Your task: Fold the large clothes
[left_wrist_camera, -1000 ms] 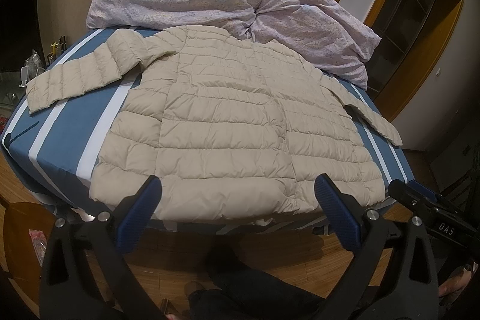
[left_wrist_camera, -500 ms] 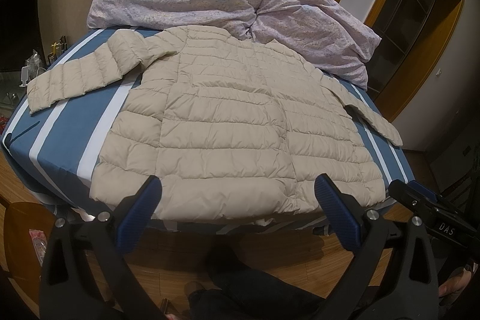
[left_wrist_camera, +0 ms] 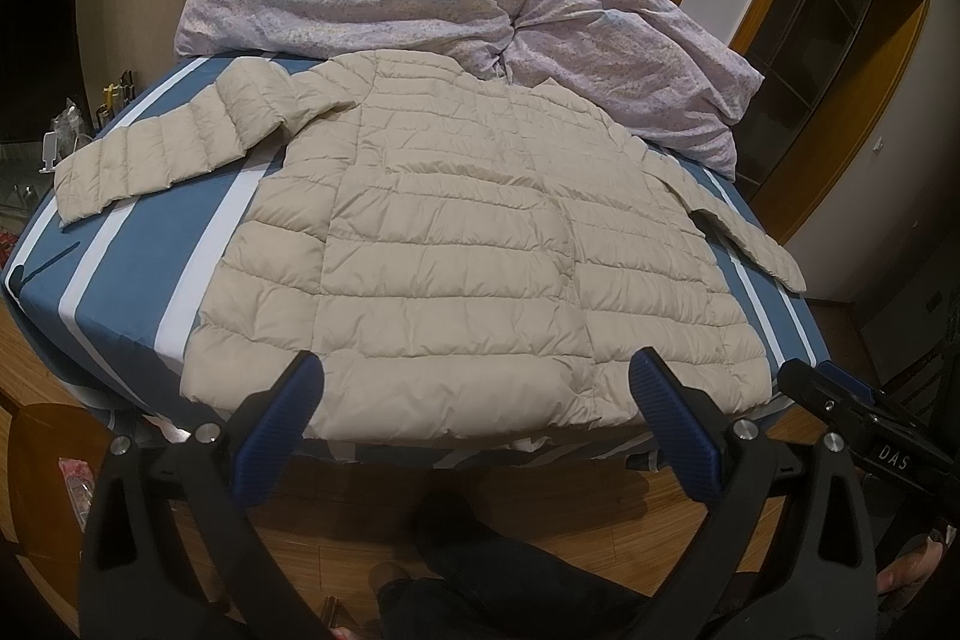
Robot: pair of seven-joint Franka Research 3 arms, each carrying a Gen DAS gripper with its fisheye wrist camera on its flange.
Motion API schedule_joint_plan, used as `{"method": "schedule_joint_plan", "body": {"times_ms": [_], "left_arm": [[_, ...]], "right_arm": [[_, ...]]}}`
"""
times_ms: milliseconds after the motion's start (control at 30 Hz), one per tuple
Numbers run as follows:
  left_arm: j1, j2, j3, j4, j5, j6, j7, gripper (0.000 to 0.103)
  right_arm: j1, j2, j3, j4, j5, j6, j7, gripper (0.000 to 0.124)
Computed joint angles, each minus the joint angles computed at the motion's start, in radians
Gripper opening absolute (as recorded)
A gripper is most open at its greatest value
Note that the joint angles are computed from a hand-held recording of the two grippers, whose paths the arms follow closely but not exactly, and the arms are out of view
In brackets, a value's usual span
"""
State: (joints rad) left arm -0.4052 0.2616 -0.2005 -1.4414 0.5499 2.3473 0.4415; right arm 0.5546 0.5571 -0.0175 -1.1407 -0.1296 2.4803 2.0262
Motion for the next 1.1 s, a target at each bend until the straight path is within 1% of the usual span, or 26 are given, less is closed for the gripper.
{"method": "schedule_joint_plan", "body": {"times_ms": [600,667,733,867,1000,1100], "left_arm": [[0.000,0.000,0.000,0.001,-0.003,-0.001,0.002,0.101],[0.000,0.000,0.000,0.001,-0.003,-0.001,0.002,0.101],[0.009,-0.016,0.000,-0.018,-0.014,0.002,0.010,0.101],[0.018,-0.003,-0.001,-0.007,-0.025,0.004,0.021,0.101],[0.021,0.044,0.004,0.045,-0.046,-0.010,0.049,0.101],[0.015,0.081,0.012,0.101,-0.056,-0.041,0.066,0.101]], "right_arm": [[0.003,0.018,-0.001,0.026,0.004,-0.008,0.004,0.102],[-0.007,0.024,0.003,0.034,0.014,-0.009,-0.009,0.102],[-0.006,0.022,0.002,0.031,0.015,-0.009,-0.009,0.102],[-0.007,0.051,0.000,0.084,0.020,-0.038,-0.014,0.102],[-0.013,0.125,-0.005,0.202,0.034,-0.091,-0.019,0.102],[-0.016,0.180,-0.013,0.293,0.040,-0.132,-0.012,0.102]]}}
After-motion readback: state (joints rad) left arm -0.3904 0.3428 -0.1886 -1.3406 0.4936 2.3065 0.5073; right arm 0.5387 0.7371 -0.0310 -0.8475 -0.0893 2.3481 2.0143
